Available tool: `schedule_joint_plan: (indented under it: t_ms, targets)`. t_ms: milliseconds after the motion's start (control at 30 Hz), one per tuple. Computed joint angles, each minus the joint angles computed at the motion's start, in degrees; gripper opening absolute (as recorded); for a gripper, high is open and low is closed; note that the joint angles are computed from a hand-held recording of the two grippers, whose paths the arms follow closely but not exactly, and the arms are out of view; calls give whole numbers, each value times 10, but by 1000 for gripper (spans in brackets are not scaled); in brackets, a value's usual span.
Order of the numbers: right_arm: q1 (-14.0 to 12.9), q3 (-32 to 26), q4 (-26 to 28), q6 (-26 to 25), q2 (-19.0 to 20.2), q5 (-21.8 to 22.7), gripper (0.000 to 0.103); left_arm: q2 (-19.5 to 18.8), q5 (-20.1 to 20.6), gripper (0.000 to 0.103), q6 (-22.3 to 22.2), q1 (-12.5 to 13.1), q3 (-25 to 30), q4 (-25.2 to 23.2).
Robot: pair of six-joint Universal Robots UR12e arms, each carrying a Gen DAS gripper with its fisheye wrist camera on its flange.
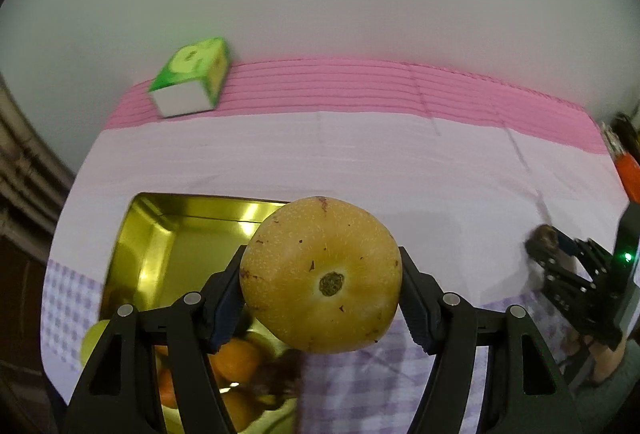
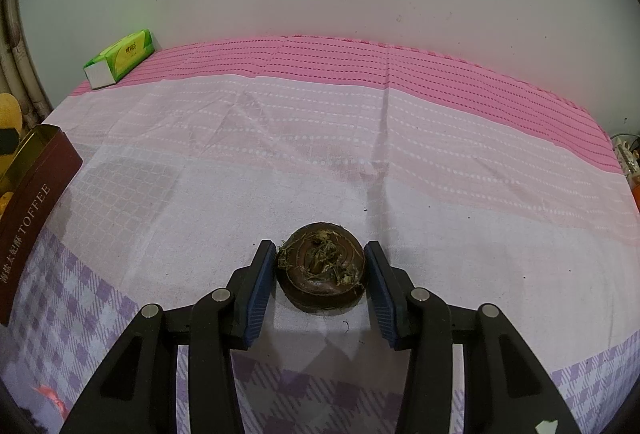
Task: Organize fruits
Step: 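Carry the yellow pear into the tray and open the left gripper while the right holds the persimmon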
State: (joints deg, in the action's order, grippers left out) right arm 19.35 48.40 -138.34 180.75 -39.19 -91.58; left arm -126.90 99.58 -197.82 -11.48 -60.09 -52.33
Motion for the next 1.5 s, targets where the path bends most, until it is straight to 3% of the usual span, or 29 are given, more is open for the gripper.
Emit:
schedule_joint_plan:
  t_ms: [333, 567, 1067, 1500]
  targets:
    - [0, -1, 1, 0, 0, -1, 43, 11, 29, 68, -38, 21, -22, -11]
    - [0, -2, 2, 0, 1, -1, 43, 16, 13, 68, -72, 34, -35, -27]
    - [0, -1, 2, -1, 0, -2, 43, 10, -6, 68, -90, 47, -41, -65]
    - [0, -1, 2, -1, 0, -2, 43, 9, -1, 69, -85, 49, -40, -70]
